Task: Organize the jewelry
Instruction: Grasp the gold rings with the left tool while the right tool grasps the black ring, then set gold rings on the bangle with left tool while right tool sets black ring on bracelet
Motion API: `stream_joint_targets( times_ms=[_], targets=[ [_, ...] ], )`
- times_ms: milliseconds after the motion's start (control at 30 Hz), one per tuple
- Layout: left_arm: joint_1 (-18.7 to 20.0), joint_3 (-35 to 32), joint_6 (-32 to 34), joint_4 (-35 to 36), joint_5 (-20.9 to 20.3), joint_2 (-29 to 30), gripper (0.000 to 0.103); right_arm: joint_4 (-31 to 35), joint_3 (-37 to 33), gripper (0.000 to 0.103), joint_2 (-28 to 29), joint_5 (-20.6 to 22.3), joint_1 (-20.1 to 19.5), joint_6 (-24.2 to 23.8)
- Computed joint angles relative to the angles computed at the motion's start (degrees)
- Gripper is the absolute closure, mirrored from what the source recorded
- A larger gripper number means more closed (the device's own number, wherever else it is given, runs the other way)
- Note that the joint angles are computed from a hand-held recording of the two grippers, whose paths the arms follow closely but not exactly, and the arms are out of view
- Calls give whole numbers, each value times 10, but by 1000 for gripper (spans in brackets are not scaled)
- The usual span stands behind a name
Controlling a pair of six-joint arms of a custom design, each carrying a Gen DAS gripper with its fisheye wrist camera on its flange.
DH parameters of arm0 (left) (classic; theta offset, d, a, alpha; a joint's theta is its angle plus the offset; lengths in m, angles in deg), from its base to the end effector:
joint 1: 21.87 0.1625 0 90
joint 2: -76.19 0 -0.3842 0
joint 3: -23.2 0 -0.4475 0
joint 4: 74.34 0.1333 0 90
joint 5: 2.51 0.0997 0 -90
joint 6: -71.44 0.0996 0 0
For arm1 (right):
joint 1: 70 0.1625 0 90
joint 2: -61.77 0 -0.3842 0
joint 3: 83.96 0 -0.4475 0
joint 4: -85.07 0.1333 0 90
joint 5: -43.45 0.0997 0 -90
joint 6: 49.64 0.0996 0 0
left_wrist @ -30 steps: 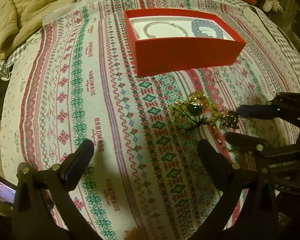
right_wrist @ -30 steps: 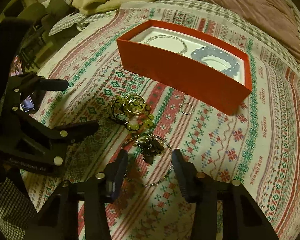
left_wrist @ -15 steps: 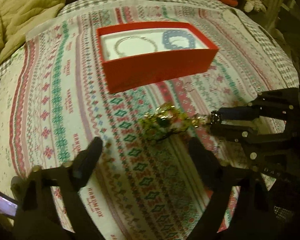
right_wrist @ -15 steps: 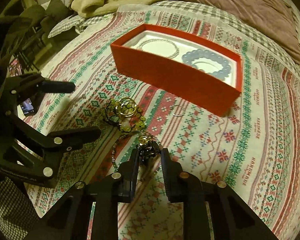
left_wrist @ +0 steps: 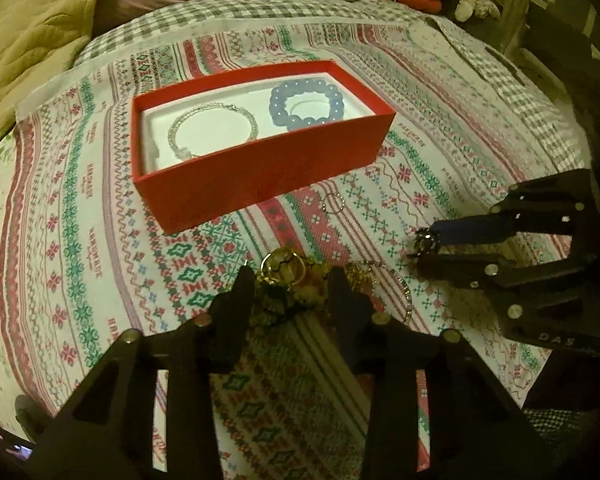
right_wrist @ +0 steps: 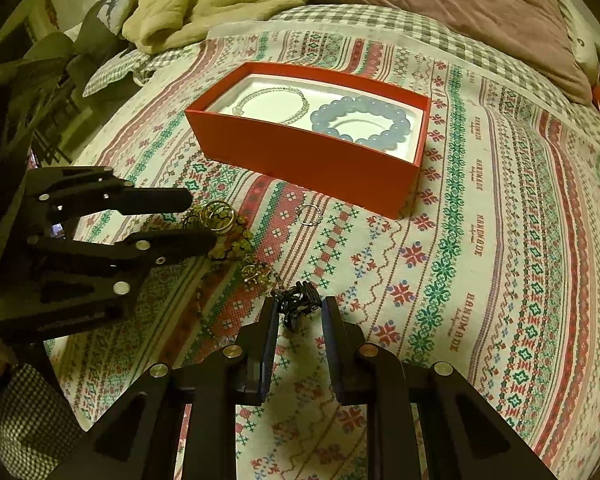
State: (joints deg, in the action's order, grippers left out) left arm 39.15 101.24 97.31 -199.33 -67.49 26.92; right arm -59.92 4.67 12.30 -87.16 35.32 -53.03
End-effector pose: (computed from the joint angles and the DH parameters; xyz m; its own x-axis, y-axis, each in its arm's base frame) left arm -0.2108 -0.7427 0.1593 -0.5231 0.7384 -0.4256 0.7890 0.6084 0.0860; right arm 0.2545 -0.6698 0.1264 -0.7627 -0.0841 0.6413 -0.2998 0.9245 -0.2353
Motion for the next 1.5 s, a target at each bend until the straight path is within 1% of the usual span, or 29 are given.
stream_joint_targets(
  times_ms=[67,200,233,267,300,633,900,1200,1500],
  targets=[
    [0,-3,-6,7,13,5,63,1,0,81,0,0,0,1],
    [1,-5,-11,7,21,10,64,4,2,81,-1,-2,1,7],
    [1,-5,-11,6,21,11,67,5,2,81,-1,-3,1,8],
    [1,-5,-12,6,19,11,73,6,2,81,-2,-3,1,9],
    [2,-8,-15,10,18,12,74,7,2,81,-1,-3,1,10],
    [1,-5,-16,6,19,8,74,10,-1,81,-1,-5,1,12],
    [-1,-2,-23,-2,4,-7,74,4,-1,81,-2,-6,3,14],
    [-3,-7,-35,-16,-9,-14,74,-19,-8,81,-8,0,6,12],
    [-5,-32,-51,-35,-11,-3,74,-51,-39,81,-1,12,4,6]
  ],
)
